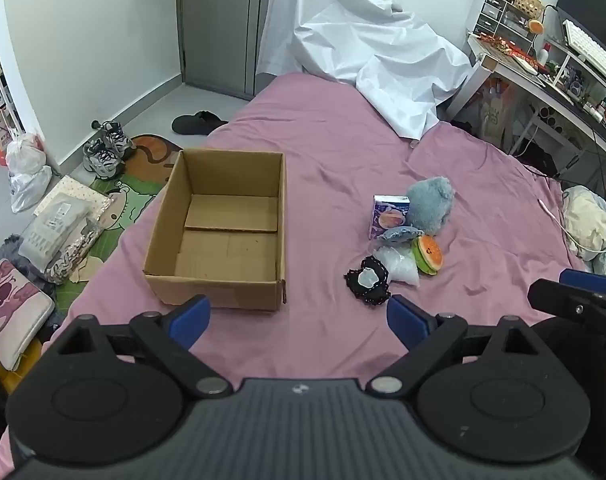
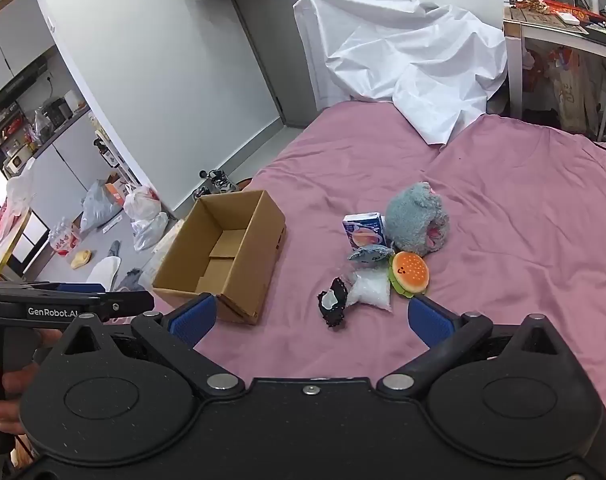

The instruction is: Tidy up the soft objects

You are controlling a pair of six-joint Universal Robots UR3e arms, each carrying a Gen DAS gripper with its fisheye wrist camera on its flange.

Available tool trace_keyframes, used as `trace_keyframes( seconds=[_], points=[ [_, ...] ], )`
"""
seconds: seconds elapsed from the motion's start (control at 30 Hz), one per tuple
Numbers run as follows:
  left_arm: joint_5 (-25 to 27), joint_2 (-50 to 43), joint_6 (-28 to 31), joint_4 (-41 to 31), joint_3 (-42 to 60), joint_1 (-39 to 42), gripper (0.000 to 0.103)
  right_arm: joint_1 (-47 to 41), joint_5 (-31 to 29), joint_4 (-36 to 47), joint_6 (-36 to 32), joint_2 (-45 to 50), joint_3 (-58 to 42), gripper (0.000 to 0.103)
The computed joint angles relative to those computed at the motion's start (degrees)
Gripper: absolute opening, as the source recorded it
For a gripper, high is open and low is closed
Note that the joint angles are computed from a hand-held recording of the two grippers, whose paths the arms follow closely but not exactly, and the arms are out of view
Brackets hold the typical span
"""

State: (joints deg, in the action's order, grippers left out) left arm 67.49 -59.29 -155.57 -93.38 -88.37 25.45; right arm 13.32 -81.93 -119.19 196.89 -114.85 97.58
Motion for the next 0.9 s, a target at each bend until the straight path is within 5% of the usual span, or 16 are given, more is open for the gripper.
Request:
trace_keyframes(
  seconds=[0.9],
  points=[
    [-2.87, 0.66, 2.76, -5.19, 3.60, 3.78, 0.094, 1.33, -1.45, 0.14, 0.09, 0.72, -0.64, 0.103]
  ],
)
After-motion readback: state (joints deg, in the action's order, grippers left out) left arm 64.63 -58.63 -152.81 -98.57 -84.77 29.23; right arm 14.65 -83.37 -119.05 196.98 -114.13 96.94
